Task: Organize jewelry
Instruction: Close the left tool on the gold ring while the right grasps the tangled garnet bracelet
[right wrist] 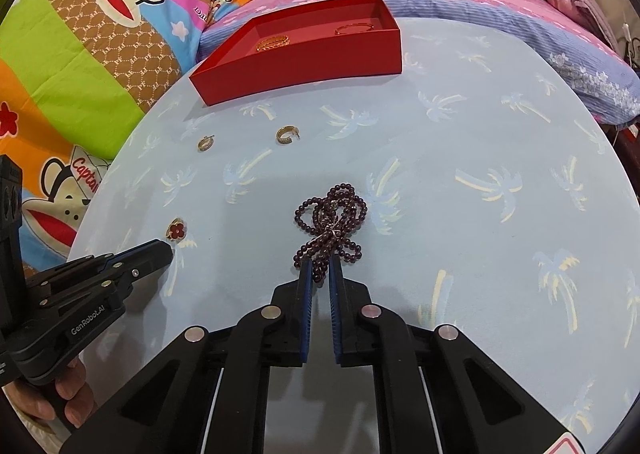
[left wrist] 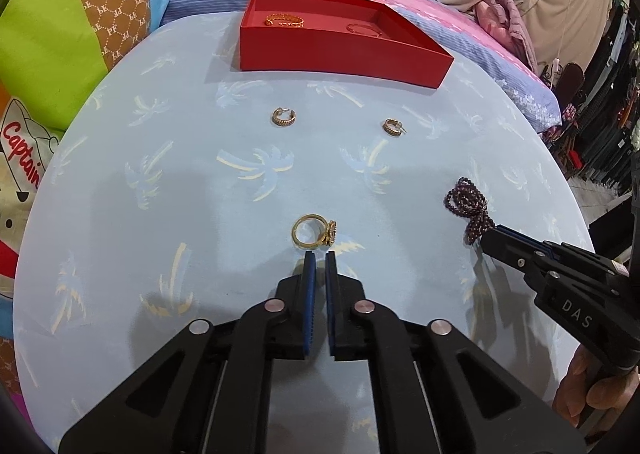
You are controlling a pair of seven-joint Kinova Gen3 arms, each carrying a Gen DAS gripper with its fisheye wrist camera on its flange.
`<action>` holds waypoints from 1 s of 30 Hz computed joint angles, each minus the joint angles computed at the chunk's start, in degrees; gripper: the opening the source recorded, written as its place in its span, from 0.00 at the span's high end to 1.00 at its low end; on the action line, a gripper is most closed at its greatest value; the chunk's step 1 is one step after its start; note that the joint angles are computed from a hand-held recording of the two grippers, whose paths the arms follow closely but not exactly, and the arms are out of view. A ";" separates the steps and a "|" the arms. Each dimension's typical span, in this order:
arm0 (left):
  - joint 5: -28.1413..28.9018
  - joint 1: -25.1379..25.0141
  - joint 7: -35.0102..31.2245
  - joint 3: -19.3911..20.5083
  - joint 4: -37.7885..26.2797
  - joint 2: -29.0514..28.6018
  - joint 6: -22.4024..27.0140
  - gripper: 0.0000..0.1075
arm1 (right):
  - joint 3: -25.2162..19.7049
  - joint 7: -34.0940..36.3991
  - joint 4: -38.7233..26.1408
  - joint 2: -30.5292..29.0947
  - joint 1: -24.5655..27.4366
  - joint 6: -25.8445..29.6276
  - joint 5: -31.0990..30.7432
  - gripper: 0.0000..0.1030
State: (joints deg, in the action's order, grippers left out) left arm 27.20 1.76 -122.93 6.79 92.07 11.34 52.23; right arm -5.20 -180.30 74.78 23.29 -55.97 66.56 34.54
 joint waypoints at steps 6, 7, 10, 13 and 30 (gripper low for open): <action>-1.89 1.30 0.97 0.01 0.99 -0.71 -3.80 0.66 | 0.00 -0.07 -0.20 0.22 -0.02 -0.09 0.11 0.89; -2.50 1.61 1.67 -0.01 0.63 -0.30 -3.88 0.66 | 0.03 0.01 -0.23 0.30 0.05 -0.16 0.06 0.89; -2.79 1.73 1.99 0.26 0.31 0.17 -4.58 0.66 | 0.30 -0.15 -0.18 0.44 0.18 -0.28 0.12 0.89; -2.32 1.62 1.61 0.71 -0.22 0.72 -4.28 0.67 | 0.46 0.00 -0.33 0.57 0.30 -0.17 0.20 0.92; 1.70 0.00 -1.89 1.09 -1.19 1.12 -1.03 0.97 | 0.07 -2.98 1.83 -1.69 0.06 -0.66 2.79 0.96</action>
